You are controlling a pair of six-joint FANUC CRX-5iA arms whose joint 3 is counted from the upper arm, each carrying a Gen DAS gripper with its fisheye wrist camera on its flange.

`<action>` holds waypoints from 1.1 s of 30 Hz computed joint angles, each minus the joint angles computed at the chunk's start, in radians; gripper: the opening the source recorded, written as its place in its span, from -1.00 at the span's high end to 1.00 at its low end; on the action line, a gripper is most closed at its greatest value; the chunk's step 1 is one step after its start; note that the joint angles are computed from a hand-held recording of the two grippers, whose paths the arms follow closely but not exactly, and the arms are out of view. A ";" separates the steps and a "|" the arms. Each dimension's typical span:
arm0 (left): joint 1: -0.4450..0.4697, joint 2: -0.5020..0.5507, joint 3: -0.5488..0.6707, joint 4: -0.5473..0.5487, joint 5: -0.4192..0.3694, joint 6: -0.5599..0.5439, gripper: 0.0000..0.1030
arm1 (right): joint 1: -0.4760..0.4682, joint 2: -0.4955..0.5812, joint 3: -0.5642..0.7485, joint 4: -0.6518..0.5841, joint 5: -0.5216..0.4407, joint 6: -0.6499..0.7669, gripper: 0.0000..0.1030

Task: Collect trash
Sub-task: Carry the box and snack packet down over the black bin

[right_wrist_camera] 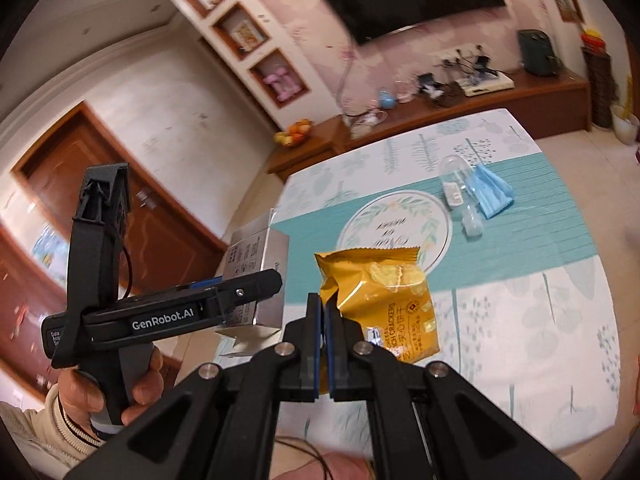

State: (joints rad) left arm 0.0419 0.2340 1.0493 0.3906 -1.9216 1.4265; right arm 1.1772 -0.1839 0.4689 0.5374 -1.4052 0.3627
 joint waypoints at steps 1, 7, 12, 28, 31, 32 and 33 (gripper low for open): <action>0.005 -0.057 -0.066 -0.002 0.021 -0.003 -0.25 | 0.034 -0.016 -0.013 0.020 -0.007 -0.006 0.97; 0.055 -0.301 -0.308 0.013 0.034 -0.008 -0.25 | 0.277 -0.100 -0.087 0.132 -0.070 -0.102 0.96; 0.133 -0.415 -0.389 0.033 -0.047 -0.053 -0.25 | 0.442 -0.124 -0.100 0.164 -0.138 -0.179 0.96; 0.334 -0.677 -0.823 0.018 -0.160 -0.330 -0.26 | 0.633 -0.263 -0.401 0.136 -0.113 -0.630 0.97; 0.300 -0.710 -0.935 -0.036 -0.121 -0.356 -0.26 | 0.613 -0.314 -0.521 0.102 -0.056 -0.737 0.96; 0.288 -0.720 -0.979 -0.049 -0.101 -0.362 -0.26 | 0.609 -0.331 -0.562 0.094 -0.034 -0.771 0.96; 0.272 -0.732 -1.029 -0.066 -0.073 -0.366 -0.26 | 0.597 -0.351 -0.616 0.080 -0.005 -0.809 0.96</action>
